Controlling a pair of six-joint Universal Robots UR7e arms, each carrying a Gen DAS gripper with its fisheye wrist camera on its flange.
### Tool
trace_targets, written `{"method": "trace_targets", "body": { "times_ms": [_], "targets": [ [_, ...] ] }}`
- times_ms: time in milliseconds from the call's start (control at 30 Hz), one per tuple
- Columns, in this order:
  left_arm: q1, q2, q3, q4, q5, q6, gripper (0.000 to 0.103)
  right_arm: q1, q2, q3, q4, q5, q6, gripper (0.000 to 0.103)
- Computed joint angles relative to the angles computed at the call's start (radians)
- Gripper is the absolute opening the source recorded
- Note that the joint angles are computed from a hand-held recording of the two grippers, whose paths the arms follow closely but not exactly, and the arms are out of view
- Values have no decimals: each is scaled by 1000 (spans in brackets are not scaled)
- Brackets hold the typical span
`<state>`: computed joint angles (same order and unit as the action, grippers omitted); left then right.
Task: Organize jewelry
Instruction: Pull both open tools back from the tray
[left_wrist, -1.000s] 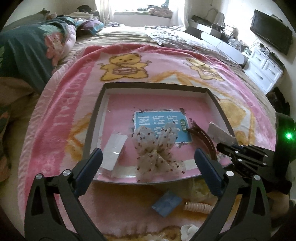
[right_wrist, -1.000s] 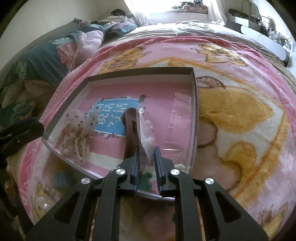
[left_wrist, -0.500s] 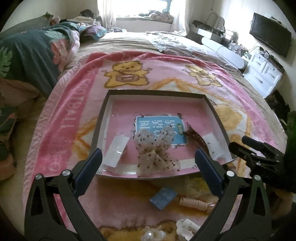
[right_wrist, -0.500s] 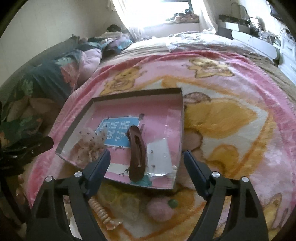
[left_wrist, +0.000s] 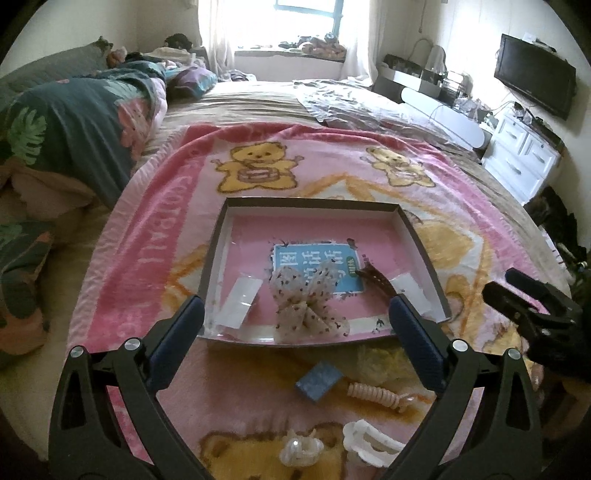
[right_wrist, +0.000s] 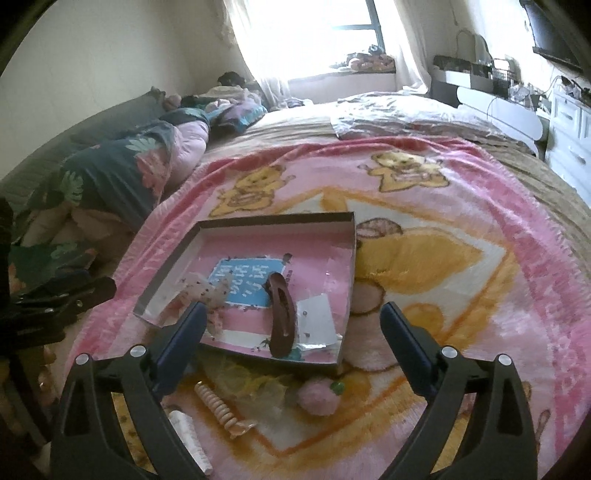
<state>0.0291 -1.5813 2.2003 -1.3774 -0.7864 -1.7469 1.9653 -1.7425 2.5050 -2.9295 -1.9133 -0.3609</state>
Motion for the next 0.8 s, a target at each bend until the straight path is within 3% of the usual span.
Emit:
{"method": "trace_targets", "body": {
  "times_ms": [800],
  "targets": [
    [-168,16,-70,237,-32,-192,94,148,-204,5,133,-23,37,96]
  ]
}}
